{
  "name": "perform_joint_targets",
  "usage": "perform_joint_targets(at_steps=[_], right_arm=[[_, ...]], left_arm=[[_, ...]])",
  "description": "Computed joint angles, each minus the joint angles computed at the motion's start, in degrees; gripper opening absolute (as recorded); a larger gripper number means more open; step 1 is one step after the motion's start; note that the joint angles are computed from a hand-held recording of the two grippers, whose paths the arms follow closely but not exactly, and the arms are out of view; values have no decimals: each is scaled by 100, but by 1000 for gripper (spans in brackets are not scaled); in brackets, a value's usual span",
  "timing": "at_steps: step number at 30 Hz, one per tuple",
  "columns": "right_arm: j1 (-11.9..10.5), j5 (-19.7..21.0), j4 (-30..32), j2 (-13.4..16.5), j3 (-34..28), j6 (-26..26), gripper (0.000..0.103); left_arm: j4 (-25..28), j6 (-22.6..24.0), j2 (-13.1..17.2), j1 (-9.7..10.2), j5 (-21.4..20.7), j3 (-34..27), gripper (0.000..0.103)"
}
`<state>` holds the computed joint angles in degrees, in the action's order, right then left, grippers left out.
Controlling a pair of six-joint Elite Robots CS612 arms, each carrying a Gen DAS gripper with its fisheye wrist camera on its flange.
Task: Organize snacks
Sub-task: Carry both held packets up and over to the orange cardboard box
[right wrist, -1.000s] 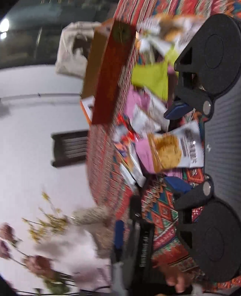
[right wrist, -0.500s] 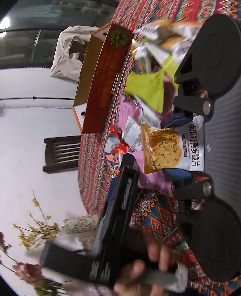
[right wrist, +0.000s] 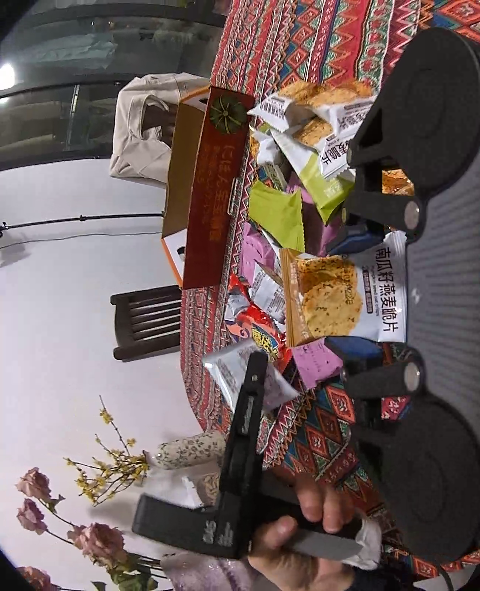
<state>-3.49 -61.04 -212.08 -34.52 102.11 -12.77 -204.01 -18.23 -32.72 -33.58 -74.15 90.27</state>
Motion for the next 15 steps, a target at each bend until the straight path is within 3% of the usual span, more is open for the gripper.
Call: perform_joint_targets(at_steps=[9, 15], right_arm=[[-201, -40, -1099, -330, 854, 234, 46], [-335, -17, -1810, -563, 1341, 358, 46]], left_arm=[[-1309, -174, -566, -520, 852, 1231, 9], [-1922, 101, -775, -725, 1252, 1604, 9]])
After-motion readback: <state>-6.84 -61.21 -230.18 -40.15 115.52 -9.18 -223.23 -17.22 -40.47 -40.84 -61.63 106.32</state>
